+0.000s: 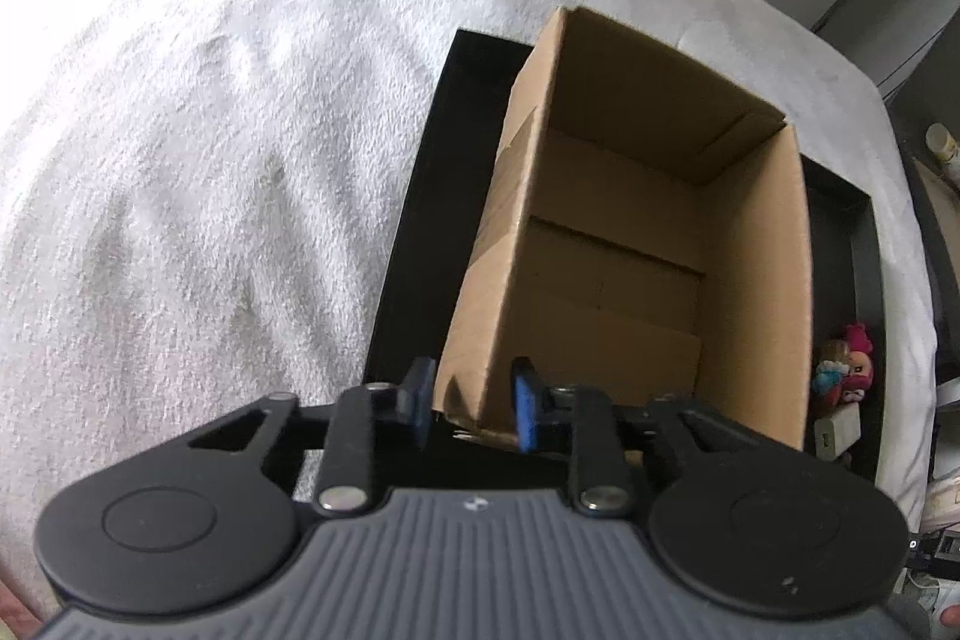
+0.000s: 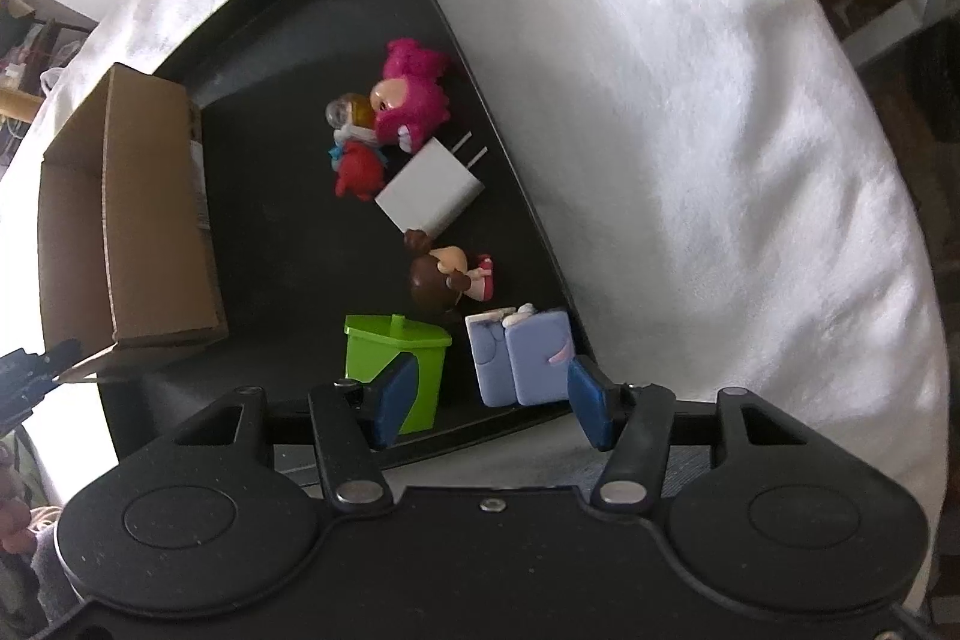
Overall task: Organize rigid objects
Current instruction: 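Grasp the cardboard box wall with the left gripper while the right gripper approaches the pale blue block, then close the right gripper on the pale blue block and lift it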
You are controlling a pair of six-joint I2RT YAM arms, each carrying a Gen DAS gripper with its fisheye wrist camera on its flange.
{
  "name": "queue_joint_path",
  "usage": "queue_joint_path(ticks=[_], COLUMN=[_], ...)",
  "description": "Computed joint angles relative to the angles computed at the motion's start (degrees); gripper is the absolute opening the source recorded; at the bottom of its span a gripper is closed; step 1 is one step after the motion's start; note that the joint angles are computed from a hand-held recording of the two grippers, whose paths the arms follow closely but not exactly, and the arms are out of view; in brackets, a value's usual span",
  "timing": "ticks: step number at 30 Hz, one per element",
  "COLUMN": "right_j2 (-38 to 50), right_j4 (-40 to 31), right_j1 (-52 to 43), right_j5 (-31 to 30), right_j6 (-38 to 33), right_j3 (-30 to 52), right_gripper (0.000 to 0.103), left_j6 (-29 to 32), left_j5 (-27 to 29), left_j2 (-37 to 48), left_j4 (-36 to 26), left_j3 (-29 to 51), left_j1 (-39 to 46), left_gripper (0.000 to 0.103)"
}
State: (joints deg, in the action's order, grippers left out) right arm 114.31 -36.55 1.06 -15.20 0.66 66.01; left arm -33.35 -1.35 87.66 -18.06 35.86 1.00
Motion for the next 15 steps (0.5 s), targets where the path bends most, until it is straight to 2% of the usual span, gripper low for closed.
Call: queue_joint_path(ticks=[2, 6, 15], right_j2=[1.57, 4.13, 6.19], right_j4=[-0.05, -0.06, 1.11], right_j1=[-0.16, -0.10, 1.29], right_j5=[0.13, 1.14, 2.88], right_j6=[0.38, 0.29, 0.08], right_j3=[0.77, 1.97, 2.41], right_gripper=[0.053, 0.052, 0.052], left_j6=[0.32, 1.49, 3.14], left_j5=[-0.22, -0.34, -1.04], left_j2=[0.78, 0.77, -0.07], left_j4=[0.21, 1.19, -1.43], left_j3=[0.10, -0.45, 0.38], left_j1=[0.07, 0.29, -0.34], left_gripper=[0.014, 0.013, 0.013])
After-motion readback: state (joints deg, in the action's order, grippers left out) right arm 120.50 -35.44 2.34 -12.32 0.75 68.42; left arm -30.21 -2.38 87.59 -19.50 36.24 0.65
